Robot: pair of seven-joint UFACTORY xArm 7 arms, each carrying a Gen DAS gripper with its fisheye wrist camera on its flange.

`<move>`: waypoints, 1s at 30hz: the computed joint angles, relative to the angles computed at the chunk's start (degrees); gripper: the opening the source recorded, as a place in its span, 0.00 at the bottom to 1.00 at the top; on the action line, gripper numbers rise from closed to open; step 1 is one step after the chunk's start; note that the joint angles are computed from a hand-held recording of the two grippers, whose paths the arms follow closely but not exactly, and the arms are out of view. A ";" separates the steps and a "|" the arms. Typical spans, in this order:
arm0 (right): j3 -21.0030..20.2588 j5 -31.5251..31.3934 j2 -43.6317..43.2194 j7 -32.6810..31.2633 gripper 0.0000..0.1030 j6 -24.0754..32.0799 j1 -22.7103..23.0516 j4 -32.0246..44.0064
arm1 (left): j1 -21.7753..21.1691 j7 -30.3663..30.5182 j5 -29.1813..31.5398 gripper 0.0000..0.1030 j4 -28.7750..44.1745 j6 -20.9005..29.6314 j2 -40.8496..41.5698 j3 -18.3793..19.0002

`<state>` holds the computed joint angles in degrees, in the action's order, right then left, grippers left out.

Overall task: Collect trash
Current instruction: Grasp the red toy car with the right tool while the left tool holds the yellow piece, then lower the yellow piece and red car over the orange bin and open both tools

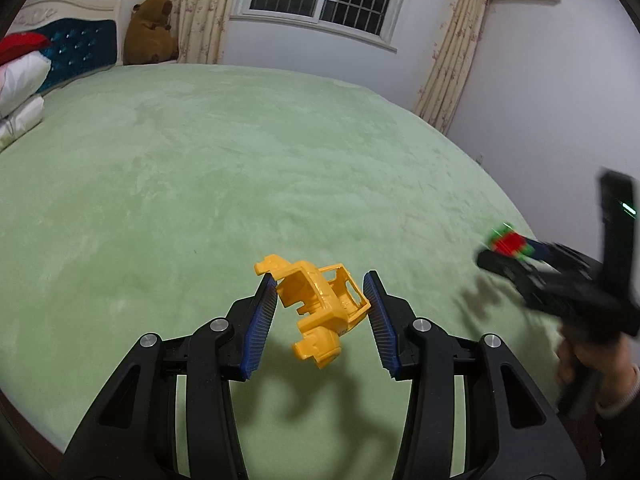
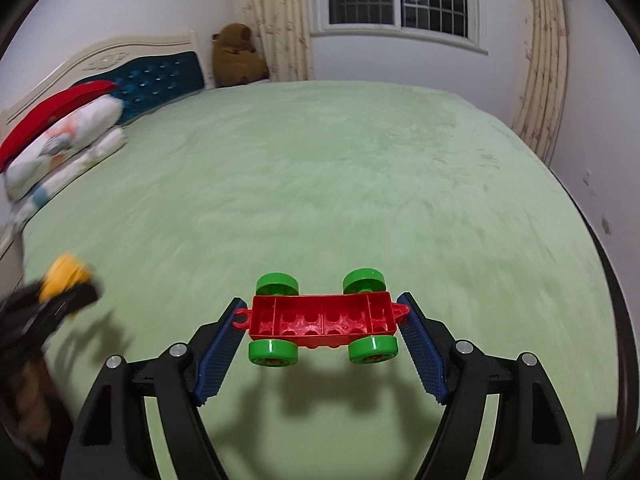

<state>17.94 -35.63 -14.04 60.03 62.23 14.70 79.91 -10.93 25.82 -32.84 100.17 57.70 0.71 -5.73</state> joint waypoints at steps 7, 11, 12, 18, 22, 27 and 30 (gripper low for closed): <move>6.53 2.87 -10.54 9.90 0.73 0.63 1.63 -8.46 | -1.88 2.40 1.16 0.43 -11.23 0.68 -11.30 1.19; 11.00 4.63 -13.02 12.76 0.73 2.16 1.71 -9.37 | -3.24 4.30 0.96 0.43 -15.93 2.67 -16.94 2.86; 11.50 5.27 -13.99 13.33 0.73 2.02 1.94 -10.08 | -3.54 4.56 1.19 0.43 -17.19 3.11 -18.41 3.16; 14.98 9.71 -16.71 15.49 0.73 2.14 2.85 -12.10 | -5.03 5.70 3.26 0.43 -23.67 6.29 -25.55 4.71; 16.24 12.71 -17.47 15.70 0.73 1.33 4.47 -13.84 | -5.64 7.24 5.57 0.43 -27.97 8.58 -29.55 5.22; 16.71 16.15 -16.12 14.31 0.73 0.09 7.23 -16.35 | -6.13 9.26 8.83 0.43 -33.51 12.22 -33.04 5.05; 15.60 17.98 -15.76 14.88 0.73 -1.50 8.63 -18.48 | -6.03 9.67 11.05 0.43 -37.49 13.82 -34.49 4.26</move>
